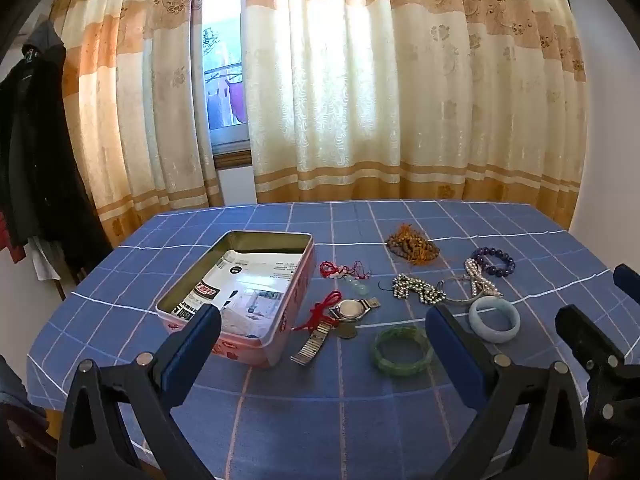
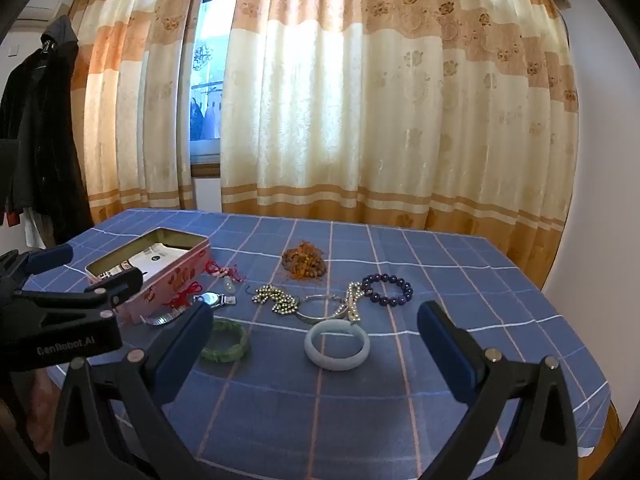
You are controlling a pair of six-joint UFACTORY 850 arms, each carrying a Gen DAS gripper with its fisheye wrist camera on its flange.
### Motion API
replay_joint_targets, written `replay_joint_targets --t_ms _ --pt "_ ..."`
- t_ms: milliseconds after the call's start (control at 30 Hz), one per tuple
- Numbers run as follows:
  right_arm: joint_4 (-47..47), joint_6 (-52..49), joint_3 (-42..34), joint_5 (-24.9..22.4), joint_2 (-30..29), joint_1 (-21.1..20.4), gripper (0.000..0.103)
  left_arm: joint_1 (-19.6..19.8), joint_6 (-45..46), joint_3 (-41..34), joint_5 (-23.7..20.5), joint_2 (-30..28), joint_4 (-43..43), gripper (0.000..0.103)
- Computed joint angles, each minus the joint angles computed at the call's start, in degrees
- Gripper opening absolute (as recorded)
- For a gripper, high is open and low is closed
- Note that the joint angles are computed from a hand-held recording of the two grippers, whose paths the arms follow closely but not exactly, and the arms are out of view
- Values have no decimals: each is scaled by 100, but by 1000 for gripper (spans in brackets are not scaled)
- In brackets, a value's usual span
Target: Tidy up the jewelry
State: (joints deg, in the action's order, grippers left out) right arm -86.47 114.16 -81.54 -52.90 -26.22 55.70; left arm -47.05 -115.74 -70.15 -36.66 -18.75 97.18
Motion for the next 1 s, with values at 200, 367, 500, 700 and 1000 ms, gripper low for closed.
replay_joint_targets --t_ms 200,367,500,700,1000 --pt "18 -18 -30 -6 -32 8 103 -45 -68 -70 -31 -49 -128 102" --pt "4 22 -3 7 -23 11 103 27 -253 15 118 25 44 102" --pt "8 9 2 12 -28 11 103 32 -331 45 114 6 139 102" --pt "20 3 1 23 -30 8 103 31 -346 48 111 9 144 102" --pt "31 -6 5 33 -33 9 103 64 -327 82 146 48 121 102"
